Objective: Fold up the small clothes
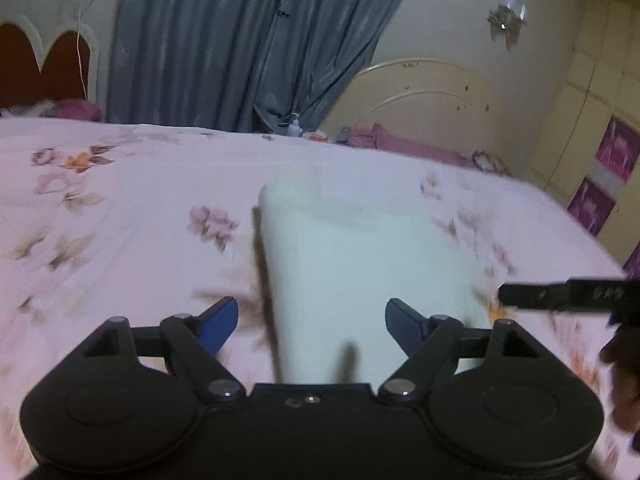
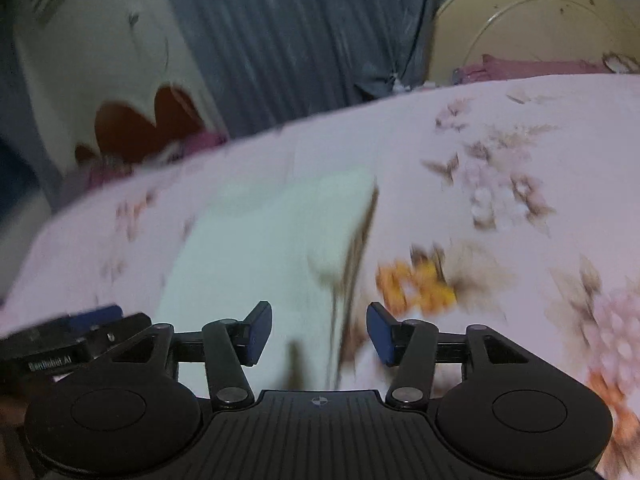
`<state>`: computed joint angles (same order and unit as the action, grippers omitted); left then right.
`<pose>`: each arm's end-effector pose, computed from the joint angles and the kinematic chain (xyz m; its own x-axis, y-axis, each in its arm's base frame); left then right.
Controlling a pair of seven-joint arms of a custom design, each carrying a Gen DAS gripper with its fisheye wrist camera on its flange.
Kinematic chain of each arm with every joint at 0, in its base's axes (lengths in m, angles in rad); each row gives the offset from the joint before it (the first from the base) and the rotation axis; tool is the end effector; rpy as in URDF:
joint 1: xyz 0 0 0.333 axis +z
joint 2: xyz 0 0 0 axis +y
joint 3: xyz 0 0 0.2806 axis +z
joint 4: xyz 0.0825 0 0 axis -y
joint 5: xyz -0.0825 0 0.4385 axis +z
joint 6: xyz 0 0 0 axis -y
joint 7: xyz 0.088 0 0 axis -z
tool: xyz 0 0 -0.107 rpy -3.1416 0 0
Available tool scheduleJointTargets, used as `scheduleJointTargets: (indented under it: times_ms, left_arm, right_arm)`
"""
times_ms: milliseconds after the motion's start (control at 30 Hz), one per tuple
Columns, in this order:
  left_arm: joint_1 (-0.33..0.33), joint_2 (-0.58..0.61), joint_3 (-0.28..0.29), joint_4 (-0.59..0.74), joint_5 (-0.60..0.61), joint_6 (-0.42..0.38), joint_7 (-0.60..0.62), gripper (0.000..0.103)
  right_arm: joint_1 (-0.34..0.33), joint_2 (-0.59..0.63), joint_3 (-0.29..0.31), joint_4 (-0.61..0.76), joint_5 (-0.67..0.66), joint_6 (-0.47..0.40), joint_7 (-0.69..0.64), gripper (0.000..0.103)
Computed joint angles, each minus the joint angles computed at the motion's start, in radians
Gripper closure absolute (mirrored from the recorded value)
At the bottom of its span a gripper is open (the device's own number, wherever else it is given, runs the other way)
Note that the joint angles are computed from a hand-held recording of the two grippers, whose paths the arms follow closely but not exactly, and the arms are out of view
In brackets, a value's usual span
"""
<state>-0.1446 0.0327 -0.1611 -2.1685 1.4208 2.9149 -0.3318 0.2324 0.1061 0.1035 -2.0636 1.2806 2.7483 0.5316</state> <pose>0.5540 -0.2386 0.3538 0.1630 -0.9542 0.2508 -0.5803 -0.2983 -0.7578 0.6138 0.1727 0.3590 0.4179 -0.8112 -0.4091 -0.7311 -0.0330 -0.6815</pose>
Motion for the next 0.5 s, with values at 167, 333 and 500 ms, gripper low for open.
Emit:
scheduleJointTargets:
  times_ms: [167, 333, 500]
  left_arm:
    - [0.037, 0.128, 0.024, 0.079, -0.296, 0.12, 0.254, 0.031]
    - [0.097, 0.152, -0.047, 0.035, -0.7, 0.133, 0.613, 0.035]
    - [0.107, 0.166, -0.079, 0.048, -0.899, 0.12, 0.804, 0.029]
  right_arm:
    - [-0.039, 0.176, -0.003, 0.198, -0.113, -0.16, 0.24, 0.051]
    - [-0.088, 0.251, 0.025, 0.256, -0.218, -0.196, 0.347, 0.049]
    - [-0.156, 0.31, 0.06, 0.318, -0.129, -0.293, 0.344, 0.049]
